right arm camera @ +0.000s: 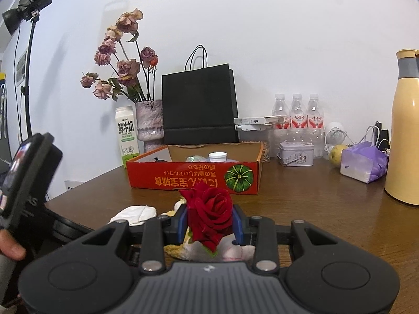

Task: Organize objects
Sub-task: 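Grasp the coiled black cable with the left gripper, then carry the black cable with the left gripper while the right gripper carries the rose to the box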

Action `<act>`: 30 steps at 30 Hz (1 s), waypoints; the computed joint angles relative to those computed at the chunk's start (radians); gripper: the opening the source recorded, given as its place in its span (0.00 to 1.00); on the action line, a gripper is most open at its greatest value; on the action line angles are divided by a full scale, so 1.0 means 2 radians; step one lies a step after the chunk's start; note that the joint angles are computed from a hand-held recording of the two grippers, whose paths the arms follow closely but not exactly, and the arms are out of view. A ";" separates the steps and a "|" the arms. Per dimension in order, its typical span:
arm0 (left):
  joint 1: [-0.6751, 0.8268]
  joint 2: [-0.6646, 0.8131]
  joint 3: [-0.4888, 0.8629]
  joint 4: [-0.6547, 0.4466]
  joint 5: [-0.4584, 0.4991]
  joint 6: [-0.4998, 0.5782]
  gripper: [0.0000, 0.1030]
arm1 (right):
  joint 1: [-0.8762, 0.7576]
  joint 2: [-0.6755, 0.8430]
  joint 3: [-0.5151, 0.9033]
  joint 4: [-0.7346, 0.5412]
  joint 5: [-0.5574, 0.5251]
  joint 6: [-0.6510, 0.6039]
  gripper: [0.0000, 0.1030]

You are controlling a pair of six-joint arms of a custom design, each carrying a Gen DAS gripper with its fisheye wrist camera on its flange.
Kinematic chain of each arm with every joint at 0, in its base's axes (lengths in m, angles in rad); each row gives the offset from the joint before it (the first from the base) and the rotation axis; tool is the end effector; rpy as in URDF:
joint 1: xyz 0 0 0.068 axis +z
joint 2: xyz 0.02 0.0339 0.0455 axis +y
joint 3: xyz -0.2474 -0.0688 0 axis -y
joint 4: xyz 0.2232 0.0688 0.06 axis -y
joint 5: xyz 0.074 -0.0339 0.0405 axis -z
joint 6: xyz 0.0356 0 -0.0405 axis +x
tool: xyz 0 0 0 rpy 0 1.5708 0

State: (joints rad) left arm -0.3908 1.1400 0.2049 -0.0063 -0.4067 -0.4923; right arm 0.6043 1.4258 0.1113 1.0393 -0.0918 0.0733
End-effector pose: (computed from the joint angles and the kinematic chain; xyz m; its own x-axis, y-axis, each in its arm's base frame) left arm 0.1536 -0.0480 0.1081 -0.7223 -0.1719 -0.6699 -0.2347 0.9721 0.0036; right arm 0.1662 0.1187 0.1279 -0.2698 -0.0976 -0.9580 -0.6203 0.7786 0.0953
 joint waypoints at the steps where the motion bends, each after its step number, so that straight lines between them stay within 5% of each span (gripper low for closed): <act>1: -0.006 0.004 -0.004 0.010 -0.008 0.000 1.00 | 0.001 0.000 0.000 0.000 0.001 0.000 0.32; 19: -0.024 0.009 0.004 -0.008 -0.026 -0.035 0.99 | 0.002 0.000 -0.004 0.002 0.002 0.003 0.33; 22: -0.039 -0.008 -0.004 -0.012 -0.034 -0.035 0.91 | -0.001 -0.004 -0.005 -0.001 -0.001 0.005 0.33; 30: -0.067 -0.065 -0.025 -0.051 -0.048 -0.049 0.90 | -0.004 -0.009 -0.008 -0.002 -0.005 0.005 0.33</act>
State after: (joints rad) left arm -0.5238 1.0107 0.1553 -0.1089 -0.5024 -0.5896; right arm 0.5972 1.4080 0.0961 1.0359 -0.1013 0.0833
